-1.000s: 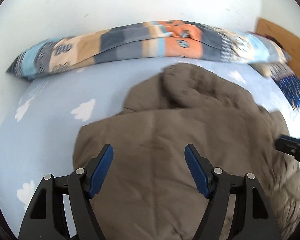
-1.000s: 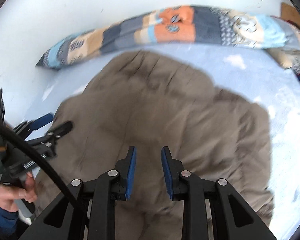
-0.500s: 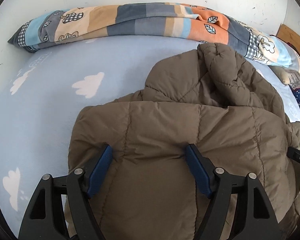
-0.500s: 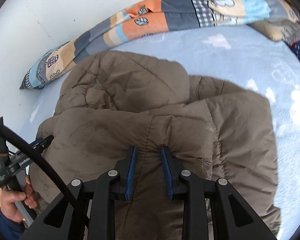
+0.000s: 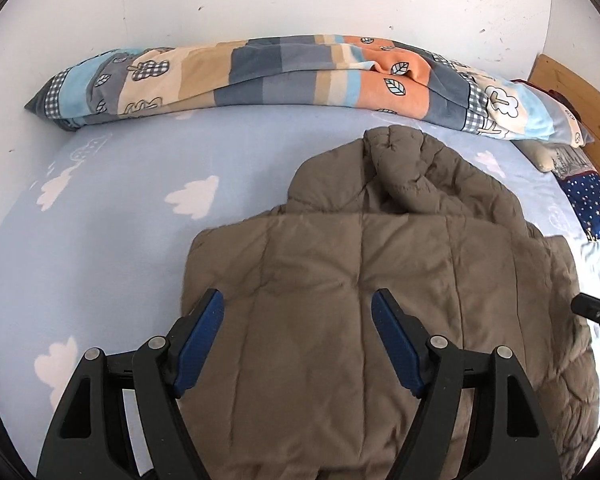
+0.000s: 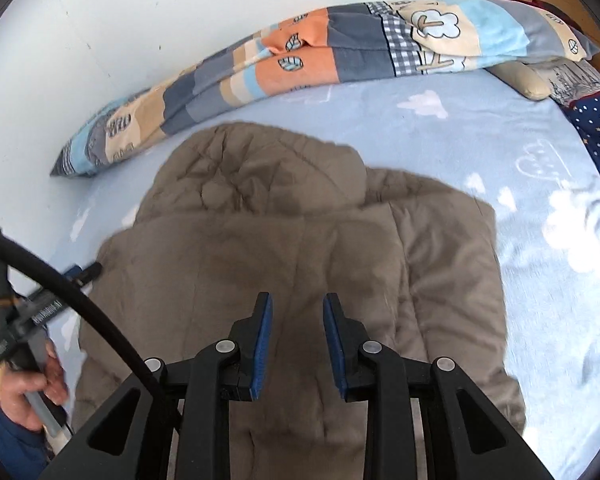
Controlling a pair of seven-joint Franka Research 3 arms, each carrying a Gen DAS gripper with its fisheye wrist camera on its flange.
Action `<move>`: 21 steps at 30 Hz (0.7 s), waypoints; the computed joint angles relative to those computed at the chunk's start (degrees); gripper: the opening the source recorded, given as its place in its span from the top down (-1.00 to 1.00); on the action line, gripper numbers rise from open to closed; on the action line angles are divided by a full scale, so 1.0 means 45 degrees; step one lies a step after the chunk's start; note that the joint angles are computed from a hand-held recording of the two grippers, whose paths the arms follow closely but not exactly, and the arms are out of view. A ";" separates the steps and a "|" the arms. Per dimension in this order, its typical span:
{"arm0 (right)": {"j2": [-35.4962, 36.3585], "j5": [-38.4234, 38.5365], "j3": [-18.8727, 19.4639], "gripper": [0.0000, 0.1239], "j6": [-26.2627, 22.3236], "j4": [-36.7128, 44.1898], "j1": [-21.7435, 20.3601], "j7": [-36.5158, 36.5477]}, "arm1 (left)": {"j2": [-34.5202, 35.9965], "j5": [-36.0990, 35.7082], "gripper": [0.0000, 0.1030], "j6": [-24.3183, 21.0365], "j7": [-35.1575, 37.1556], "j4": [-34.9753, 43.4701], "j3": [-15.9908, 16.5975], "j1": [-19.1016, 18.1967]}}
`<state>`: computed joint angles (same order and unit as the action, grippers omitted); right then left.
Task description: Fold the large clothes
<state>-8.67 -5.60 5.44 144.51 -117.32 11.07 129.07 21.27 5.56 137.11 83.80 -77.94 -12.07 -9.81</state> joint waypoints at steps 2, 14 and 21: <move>-0.0297 -0.0193 0.0102 0.54 -0.0279 -0.0293 0.0024 0.0134 | -0.0320 -0.0265 -0.47 -0.0173 0.0104 -0.0469 -0.0043 0.0184; 0.0082 0.0367 -0.0052 0.54 -0.0730 -0.0766 0.0014 -0.0389 | -0.0087 -0.0004 -0.55 -0.0606 -0.0596 -0.1045 0.0142 0.0075; -0.1002 -0.0119 0.0115 0.53 -0.0146 -0.1495 0.0009 0.0273 | -0.3218 -0.0477 -0.55 0.1678 -0.1349 -0.4947 0.0120 0.0449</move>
